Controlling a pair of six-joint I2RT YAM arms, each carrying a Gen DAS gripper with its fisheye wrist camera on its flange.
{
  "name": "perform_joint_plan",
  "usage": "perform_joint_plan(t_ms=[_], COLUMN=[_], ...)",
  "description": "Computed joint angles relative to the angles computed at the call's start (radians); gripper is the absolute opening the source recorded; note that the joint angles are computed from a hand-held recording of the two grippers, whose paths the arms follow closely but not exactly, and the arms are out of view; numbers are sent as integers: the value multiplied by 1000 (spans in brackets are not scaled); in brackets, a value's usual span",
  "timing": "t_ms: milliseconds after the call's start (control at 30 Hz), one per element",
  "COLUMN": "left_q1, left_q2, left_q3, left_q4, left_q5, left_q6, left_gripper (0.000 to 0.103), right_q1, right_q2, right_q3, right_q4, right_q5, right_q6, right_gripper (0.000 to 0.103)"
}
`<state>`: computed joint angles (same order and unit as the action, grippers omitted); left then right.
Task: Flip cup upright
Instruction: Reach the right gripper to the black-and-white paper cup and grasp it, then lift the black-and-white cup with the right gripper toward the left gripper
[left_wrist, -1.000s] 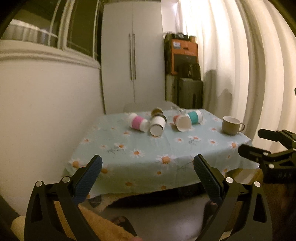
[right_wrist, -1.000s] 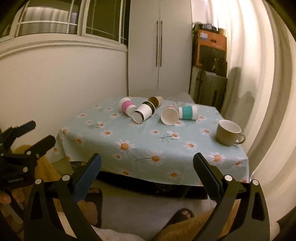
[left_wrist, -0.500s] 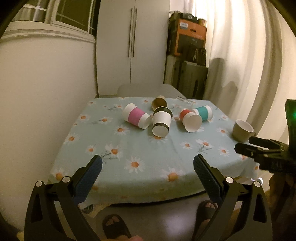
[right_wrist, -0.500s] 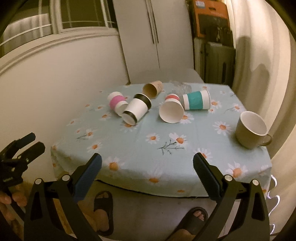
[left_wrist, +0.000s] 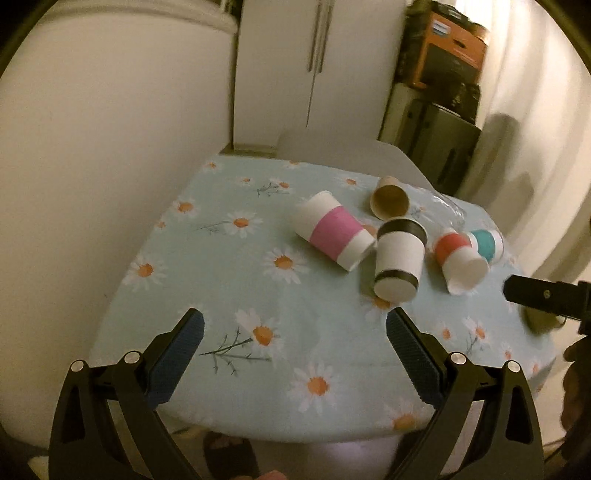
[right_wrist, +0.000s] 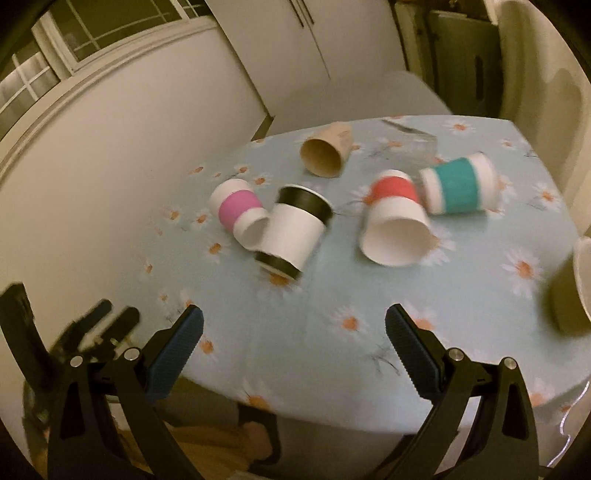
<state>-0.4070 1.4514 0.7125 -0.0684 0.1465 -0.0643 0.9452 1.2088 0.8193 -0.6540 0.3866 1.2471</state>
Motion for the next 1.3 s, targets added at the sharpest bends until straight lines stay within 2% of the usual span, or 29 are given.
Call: perform_joint_plan(t_ms=[167, 267, 400, 500, 633, 867, 933, 1100, 1300], left_q1=[71, 93, 126, 147, 168, 153, 152, 152, 162], left_q2=[140, 201, 242, 281, 303, 283, 284, 288, 285], left_q3=[56, 104, 149, 178, 198, 194, 193, 198, 195], left_q4=[10, -51, -104, -129, -158, -173, -175, -178, -179], left_q5=[109, 138, 164, 173, 243, 245, 245, 243, 245], left_q6=[-13, 17, 33, 10, -16, 0, -2, 2, 9], left_gripper=[96, 96, 96, 96, 96, 96, 96, 96, 96], right_q1=[-176, -248, -300, -322, -347, -379, -383, -373, -325], right_q2=[178, 281, 390, 438, 469, 521, 548, 554, 480], right_q3=[94, 142, 208, 221, 238, 258, 276, 292, 282], right_q4=[75, 95, 74, 63, 47, 71, 71, 48, -3], right_q5=[-117, -183, -231, -245, -243, -273, -273, -267, -258], right_q6=[-100, -116, -138, -103, -98, -86, -93, -97, -99], right_gripper=[98, 97, 88, 84, 77, 76, 66, 65, 65])
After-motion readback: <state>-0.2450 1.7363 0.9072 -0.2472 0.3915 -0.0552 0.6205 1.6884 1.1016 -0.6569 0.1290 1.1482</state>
